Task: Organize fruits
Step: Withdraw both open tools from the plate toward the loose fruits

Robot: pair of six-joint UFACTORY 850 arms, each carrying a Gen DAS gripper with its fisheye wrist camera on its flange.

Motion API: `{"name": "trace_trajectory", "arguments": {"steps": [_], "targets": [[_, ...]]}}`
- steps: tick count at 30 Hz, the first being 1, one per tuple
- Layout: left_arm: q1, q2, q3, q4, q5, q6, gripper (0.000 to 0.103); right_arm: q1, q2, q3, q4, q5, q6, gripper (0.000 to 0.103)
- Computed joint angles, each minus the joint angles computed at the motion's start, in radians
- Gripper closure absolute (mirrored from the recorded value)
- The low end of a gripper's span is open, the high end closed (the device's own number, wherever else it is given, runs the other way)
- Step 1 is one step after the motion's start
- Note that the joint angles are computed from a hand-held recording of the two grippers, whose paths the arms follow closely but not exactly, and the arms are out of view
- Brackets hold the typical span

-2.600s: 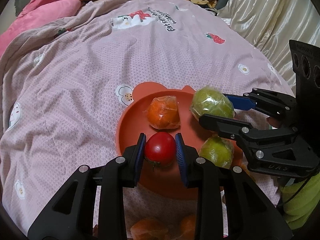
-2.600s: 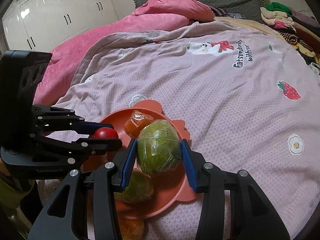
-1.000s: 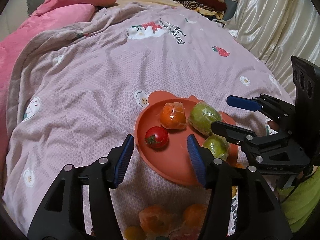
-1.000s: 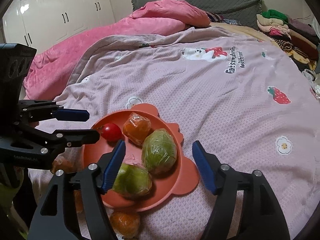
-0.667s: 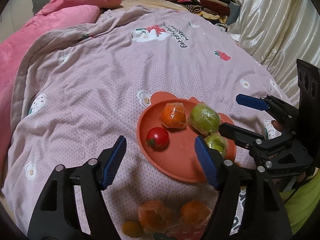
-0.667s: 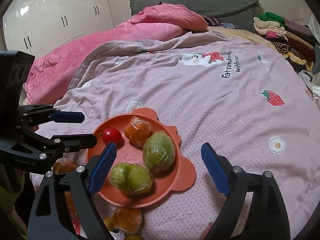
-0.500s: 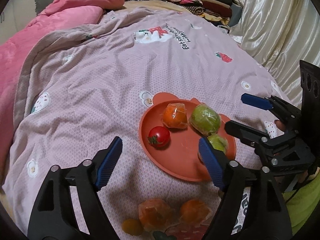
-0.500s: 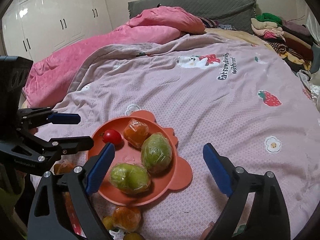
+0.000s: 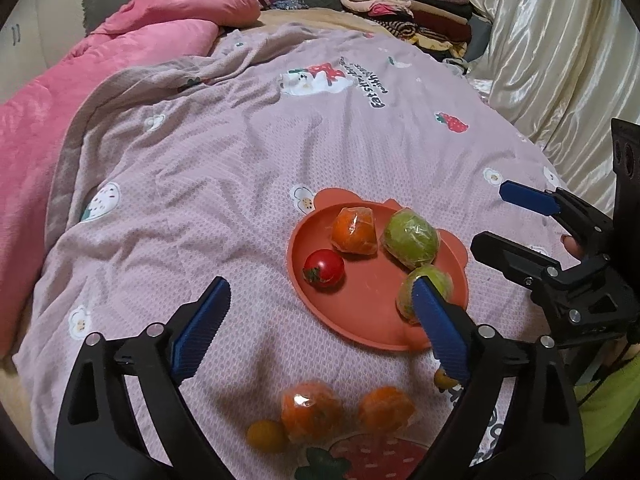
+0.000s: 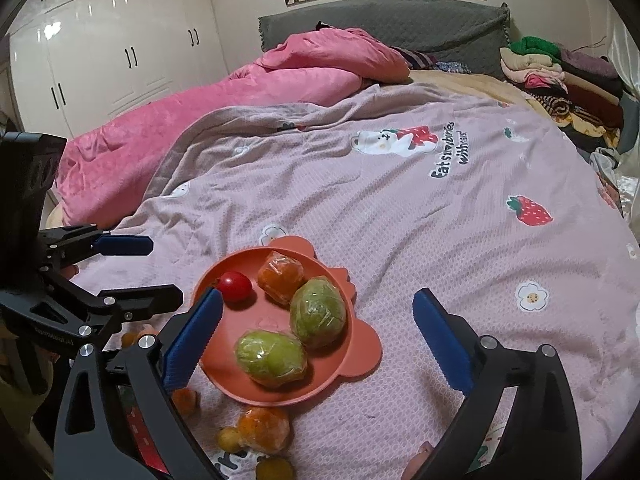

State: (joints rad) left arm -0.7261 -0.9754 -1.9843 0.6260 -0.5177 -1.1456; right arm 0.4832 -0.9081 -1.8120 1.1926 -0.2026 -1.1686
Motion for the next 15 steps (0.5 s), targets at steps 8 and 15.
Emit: {"name": "trace_trajectory", "arguments": {"steps": [8, 15], "targets": [[-0.009, 0.026, 0.028, 0.06, -0.005, -0.07, 0.01, 0.006, 0.029, 0.032, 0.114, 0.015, -0.125, 0.006], [-0.02, 0.066, 0.077, 0.136, -0.004, -0.148, 0.01, 0.016, 0.069, 0.076, 0.313, 0.033, -0.332, 0.005]]}}
